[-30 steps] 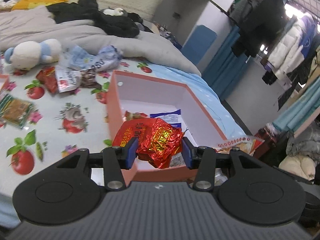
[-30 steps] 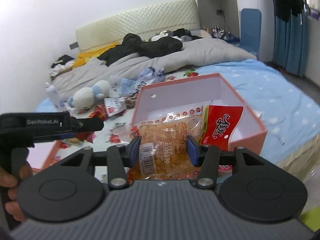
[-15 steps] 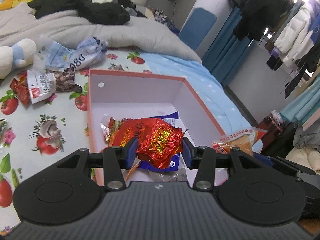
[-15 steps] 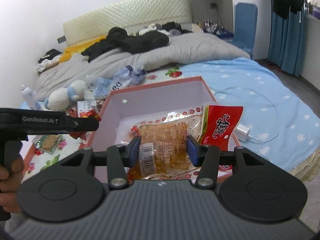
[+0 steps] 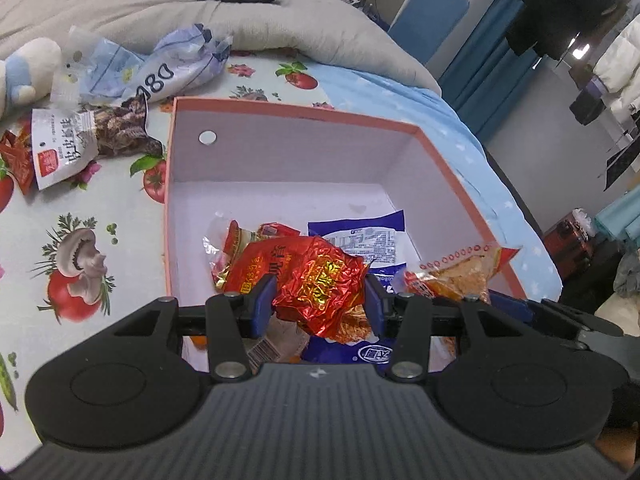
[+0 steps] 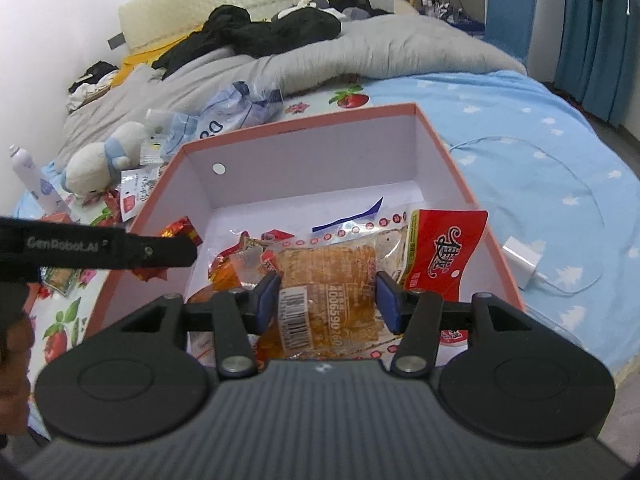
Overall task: Organize snacks
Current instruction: 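Open both grippers to drop the snacks into the box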
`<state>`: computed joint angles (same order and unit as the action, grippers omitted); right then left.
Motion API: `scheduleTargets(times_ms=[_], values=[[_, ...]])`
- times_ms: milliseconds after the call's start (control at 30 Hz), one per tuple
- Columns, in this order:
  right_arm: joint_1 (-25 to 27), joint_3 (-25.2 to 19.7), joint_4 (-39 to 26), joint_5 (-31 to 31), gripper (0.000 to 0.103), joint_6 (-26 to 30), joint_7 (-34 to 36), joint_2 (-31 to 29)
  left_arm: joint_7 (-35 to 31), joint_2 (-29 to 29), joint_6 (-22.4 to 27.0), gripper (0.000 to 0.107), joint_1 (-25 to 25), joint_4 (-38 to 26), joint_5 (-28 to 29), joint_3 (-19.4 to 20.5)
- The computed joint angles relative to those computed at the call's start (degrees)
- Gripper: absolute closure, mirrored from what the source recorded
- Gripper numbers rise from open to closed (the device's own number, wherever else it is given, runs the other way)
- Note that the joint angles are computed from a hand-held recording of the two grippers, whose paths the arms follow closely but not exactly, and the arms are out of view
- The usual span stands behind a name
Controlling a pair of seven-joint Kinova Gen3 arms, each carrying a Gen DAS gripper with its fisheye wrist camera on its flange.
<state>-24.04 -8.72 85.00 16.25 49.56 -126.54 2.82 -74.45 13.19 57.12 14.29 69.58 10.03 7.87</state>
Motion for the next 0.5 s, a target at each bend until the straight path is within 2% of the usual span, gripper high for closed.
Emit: scheduleTargets(times_ms=[33,67,167,233,333,500], values=[[0.1,0.1,-0.5,-0.5,0.035,0.3,0.1,0.5,-0.2,0.1,-0.1,0.054,-0.1,0.0,0.1,0.0],[0.1,0.2,-1.0,-0.7,0.032,0.9,-0.3,0.9,-0.6,0.3,0.1,0.052,-0.1,-0.2,0.1,0.1],[0.1,0.5,-1.8,-1.4,0.032,1.6,-0.4,1.4,-0.7,0.1,-0.1,0.04,0.1,-0.1,-0.2,0.0],[-0.2,0.5,-1.4,-0.9,0.032,1.3,-1.0,1.1,-0.5,-1.0,-2.1,0.039,0.2,1.5,-0.5,-0.2],[-0.5,0.1,-0.2,-0.1,0.032,0.2,-2.0,-0.3,-1.0,-2.3,-2.0,0.039,-0.9,2.5,1.2,-0.1],[-1.3,-1.7,2.0,3.8,0.032,0.2,-7.1,-3.5,-1.0,-6.0,-2.2,0.039,-0.7,4.2,-0.5,-0.3]])
